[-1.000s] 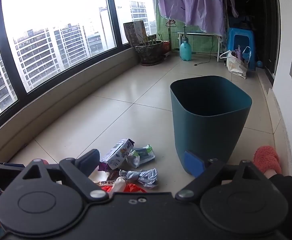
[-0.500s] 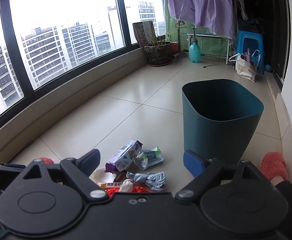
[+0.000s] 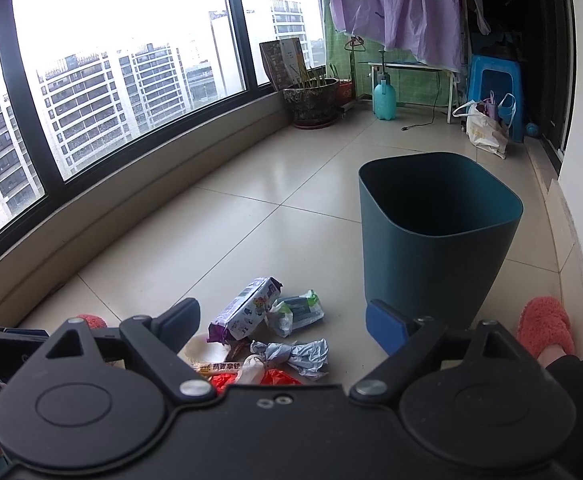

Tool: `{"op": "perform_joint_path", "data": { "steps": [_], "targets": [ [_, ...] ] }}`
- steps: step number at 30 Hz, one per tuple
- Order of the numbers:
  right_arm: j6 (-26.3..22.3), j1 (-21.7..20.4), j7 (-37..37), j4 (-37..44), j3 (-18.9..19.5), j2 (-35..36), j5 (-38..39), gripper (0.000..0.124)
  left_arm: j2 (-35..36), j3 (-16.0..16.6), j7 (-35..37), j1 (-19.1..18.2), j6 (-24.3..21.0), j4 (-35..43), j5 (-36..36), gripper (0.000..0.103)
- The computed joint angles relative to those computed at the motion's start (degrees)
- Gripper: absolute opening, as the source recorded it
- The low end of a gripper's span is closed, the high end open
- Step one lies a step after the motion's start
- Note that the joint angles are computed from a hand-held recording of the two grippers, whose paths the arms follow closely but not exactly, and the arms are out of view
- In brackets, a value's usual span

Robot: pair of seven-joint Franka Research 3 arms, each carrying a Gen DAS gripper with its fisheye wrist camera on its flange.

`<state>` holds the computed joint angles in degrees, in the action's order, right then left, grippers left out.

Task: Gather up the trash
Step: 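Approach the trash pile with the left tool while the right tool moves toward the teal wastebasket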

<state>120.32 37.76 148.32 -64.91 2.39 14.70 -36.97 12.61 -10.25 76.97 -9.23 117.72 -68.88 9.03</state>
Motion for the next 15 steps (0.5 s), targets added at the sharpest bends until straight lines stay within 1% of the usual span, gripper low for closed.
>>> {"op": "perform_joint_path", "data": {
  "steps": [15],
  "targets": [
    [0.18,-0.1,-0.52,-0.02,0.01,-0.12,0.25,0.09,-0.1,-0.06,0.24,0.09,0.58,-0.34,-0.19,0.097]
  ]
}}
